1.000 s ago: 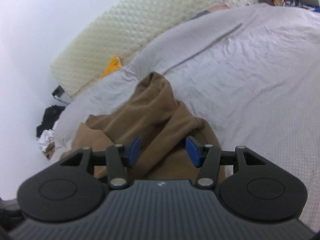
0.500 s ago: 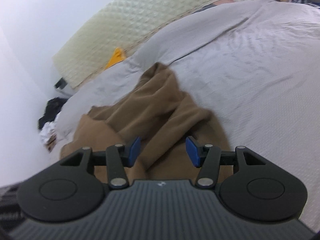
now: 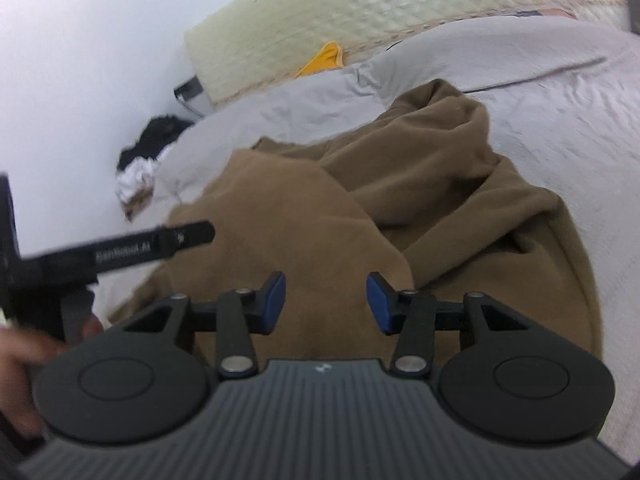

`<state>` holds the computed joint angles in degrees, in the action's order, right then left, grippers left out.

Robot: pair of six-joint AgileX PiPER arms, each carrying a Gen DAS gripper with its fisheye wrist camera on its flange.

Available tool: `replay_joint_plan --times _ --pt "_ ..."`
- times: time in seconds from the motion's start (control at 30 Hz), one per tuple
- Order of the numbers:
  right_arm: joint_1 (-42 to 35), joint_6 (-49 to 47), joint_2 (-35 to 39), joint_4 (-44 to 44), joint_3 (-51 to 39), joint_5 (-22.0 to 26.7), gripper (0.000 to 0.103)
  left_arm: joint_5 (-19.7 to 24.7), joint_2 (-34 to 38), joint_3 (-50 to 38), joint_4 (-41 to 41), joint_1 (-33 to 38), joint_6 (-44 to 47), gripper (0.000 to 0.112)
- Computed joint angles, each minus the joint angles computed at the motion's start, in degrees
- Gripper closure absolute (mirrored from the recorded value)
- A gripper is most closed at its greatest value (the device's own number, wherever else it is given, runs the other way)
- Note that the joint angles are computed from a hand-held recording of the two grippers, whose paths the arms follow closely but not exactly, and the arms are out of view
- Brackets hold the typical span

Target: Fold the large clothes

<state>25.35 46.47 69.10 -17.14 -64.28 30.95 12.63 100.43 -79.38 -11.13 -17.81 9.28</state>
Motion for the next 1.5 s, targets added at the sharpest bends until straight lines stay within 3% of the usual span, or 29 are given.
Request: replay_joint_plan --times 0.07,0.2,0.43,0.57,0.73,0.87,0.93,1.13,1.33,1.5 --pt "-0.5 0.0 3.1 -0.8 -1.2 -0.1 0.061 -0.1 2.9 -2.1 -4.6 0.9 5.3 0.041" --pt "-1.3 0.2 9.8 -4.4 -4.2 -0.2 0.067 2.1 8.3 -7.1 -0.3 0.7 2.8 0.041" --pt "-2.0 1.7 17.3 -11.5 -5.6 -4.6 0.067 7.1 15.8 -15.1 -5.3 2.4 7.0 0.041" --pt "-2.0 1.6 17.2 -11.9 -5.5 -4.9 0.067 8.5 16.9 -17.0 -6.9 2.8 8.6 0.041" --pt "-1.7 3.8 15.8 -13.8 -4.0 -5.6 0.068 6.8 15.4 -14.7 -10.9 3.1 11.6 0.041" --pt "-0.3 12.8 11.1 -18.6 -0.5 -7.0 0.063 9.5 12.5 -13.1 -18.6 4.9 18.1 0.040" --pt "0.8 14.3 8.2 -19.5 0.2 -4.6 0.063 9.7 9.9 -10.6 -20.5 5.7 19.5 0.040" --pt "6.3 17.0 0.0 -20.7 0.0 9.6 0.063 6.9 -1.6 2.3 -22.6 7.4 21.6 0.040" --pt "14.1 24.0 -6.0 -24.2 -0.4 22.6 0.063 8.3 -12.0 11.4 -21.4 10.5 18.4 0.039" --pt "21.7 30.0 -11.4 -24.2 1.3 35.5 0.063 10.9 -20.3 18.8 -25.6 15.7 19.8 0.035"
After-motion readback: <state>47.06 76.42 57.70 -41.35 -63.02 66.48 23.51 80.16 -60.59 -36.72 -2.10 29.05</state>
